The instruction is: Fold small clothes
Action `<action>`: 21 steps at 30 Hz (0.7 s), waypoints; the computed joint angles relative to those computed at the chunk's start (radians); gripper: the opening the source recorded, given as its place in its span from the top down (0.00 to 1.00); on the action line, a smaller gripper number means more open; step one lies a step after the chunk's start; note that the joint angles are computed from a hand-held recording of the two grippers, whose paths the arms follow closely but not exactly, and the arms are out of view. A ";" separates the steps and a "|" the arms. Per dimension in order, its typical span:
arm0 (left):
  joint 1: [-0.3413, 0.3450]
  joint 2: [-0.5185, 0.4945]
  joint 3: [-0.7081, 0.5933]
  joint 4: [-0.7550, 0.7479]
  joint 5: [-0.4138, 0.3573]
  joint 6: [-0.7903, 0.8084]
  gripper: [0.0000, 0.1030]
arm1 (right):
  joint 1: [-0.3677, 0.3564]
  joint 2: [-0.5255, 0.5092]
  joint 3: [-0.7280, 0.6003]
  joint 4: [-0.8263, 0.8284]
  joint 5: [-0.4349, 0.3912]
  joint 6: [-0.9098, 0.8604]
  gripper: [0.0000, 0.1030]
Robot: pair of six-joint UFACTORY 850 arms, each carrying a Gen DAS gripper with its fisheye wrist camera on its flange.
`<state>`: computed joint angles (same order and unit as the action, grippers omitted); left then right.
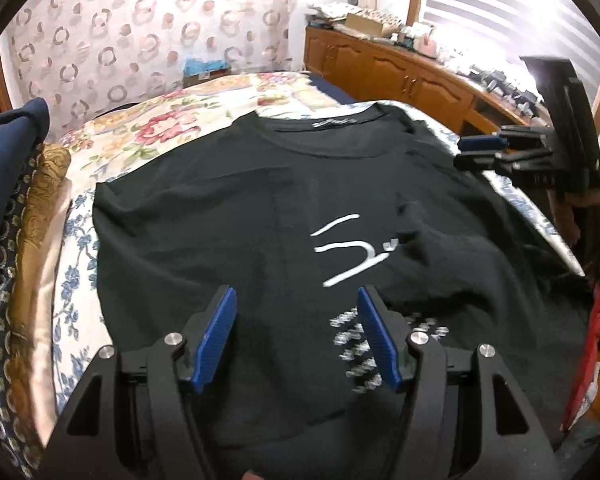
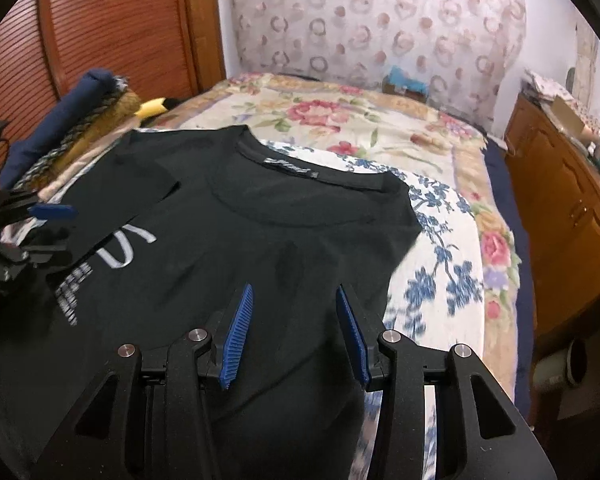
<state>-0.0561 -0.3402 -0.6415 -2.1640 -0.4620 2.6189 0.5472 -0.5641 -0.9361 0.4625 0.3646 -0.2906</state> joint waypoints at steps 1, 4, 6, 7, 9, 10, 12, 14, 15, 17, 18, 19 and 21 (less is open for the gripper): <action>0.004 -0.015 -0.012 0.015 0.006 -0.018 0.39 | -0.005 -0.012 -0.018 0.036 -0.014 -0.034 0.58; 0.005 -0.046 -0.034 0.040 0.019 -0.045 0.39 | -0.023 -0.029 -0.050 0.104 -0.035 -0.090 0.58; -0.002 -0.046 -0.023 -0.036 0.014 0.053 0.39 | -0.032 -0.031 -0.058 0.129 -0.045 -0.111 0.58; -0.007 -0.043 -0.019 -0.064 0.016 0.088 0.39 | -0.038 -0.031 -0.062 0.148 -0.052 -0.133 0.58; -0.020 -0.041 -0.004 -0.161 0.008 0.198 0.39 | -0.048 -0.033 -0.066 0.149 -0.064 -0.132 0.58; -0.019 -0.042 -0.002 -0.181 -0.005 0.214 0.38 | -0.055 -0.036 -0.070 0.149 -0.074 -0.129 0.58; -0.017 -0.040 0.004 -0.196 -0.014 0.222 0.38 | -0.062 -0.045 -0.078 0.117 -0.090 -0.089 0.58; -0.017 -0.038 0.006 -0.204 -0.013 0.230 0.38 | -0.073 -0.056 -0.086 0.050 -0.107 -0.020 0.58; -0.017 -0.040 0.004 -0.206 -0.012 0.231 0.38 | -0.077 -0.059 -0.088 0.014 -0.113 0.016 0.58; -0.017 -0.041 0.001 -0.211 -0.011 0.233 0.37 | -0.082 -0.063 -0.087 -0.066 -0.113 0.092 0.64; -0.017 -0.040 0.003 -0.218 -0.010 0.239 0.37 | -0.085 -0.065 -0.088 -0.105 -0.113 0.128 0.72; -0.019 -0.041 0.002 -0.223 -0.010 0.241 0.37 | -0.089 -0.067 -0.086 -0.172 -0.106 0.187 0.81; -0.023 -0.044 -0.001 -0.229 -0.008 0.242 0.37 | -0.090 -0.064 -0.079 -0.221 -0.090 0.216 0.94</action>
